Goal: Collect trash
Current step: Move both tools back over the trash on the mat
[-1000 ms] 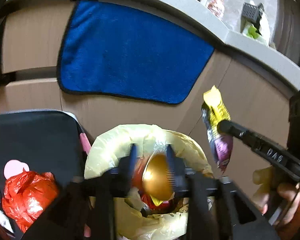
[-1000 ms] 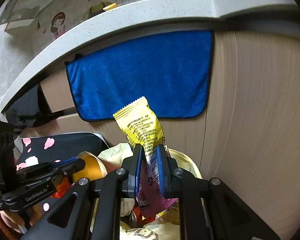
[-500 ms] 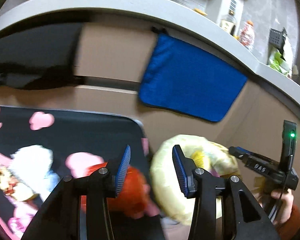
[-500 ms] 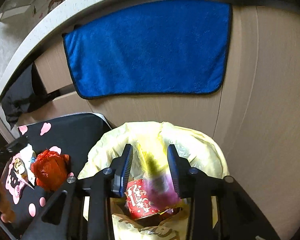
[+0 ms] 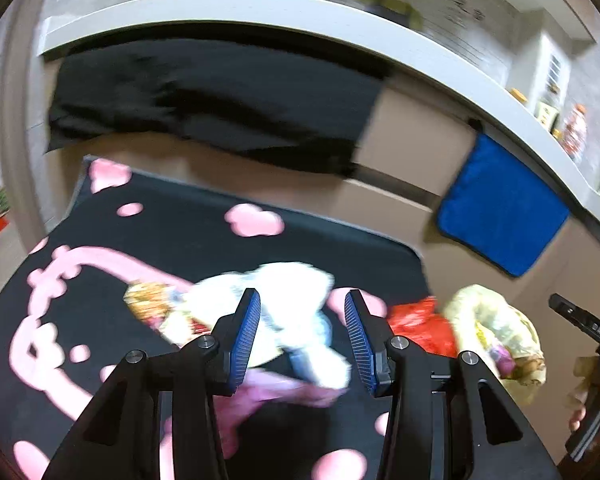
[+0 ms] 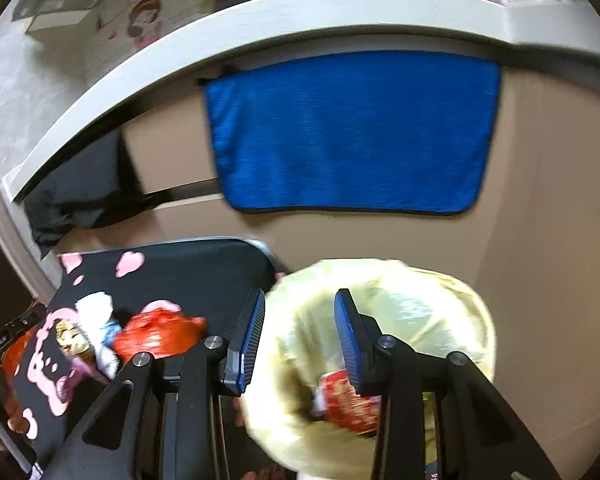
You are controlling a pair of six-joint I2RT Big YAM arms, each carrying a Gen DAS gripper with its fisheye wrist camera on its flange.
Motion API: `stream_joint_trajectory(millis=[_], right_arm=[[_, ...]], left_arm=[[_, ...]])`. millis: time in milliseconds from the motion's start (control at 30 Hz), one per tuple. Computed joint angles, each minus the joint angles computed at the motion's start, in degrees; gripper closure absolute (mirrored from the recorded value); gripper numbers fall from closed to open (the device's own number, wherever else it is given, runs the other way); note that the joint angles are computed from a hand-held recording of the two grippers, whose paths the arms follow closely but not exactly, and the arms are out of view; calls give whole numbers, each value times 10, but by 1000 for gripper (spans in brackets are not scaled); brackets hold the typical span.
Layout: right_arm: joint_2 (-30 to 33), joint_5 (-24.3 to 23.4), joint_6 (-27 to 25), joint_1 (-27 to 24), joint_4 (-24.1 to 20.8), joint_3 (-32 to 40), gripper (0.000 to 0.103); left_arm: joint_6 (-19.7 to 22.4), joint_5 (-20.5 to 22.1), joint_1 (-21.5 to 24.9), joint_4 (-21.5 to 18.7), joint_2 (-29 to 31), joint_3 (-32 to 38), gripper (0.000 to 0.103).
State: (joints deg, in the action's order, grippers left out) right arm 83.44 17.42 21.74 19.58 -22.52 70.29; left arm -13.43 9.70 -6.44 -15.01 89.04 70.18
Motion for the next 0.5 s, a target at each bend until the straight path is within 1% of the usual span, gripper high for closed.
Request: stream_joint_trajectory(millis=[67, 233, 367, 500], right_arm=[[13, 1, -5, 18, -7, 17, 68], [66, -21, -28, 52, -26, 73, 68], [119, -51, -61, 67, -35, 119, 61], [177, -72, -89, 69, -59, 173, 60]], left_arm=[[2, 3, 19, 1, -7, -12, 58], [3, 25, 66, -8, -17, -30, 58], [17, 41, 91, -15, -17, -35, 58], [24, 67, 111, -30, -11, -36, 58]])
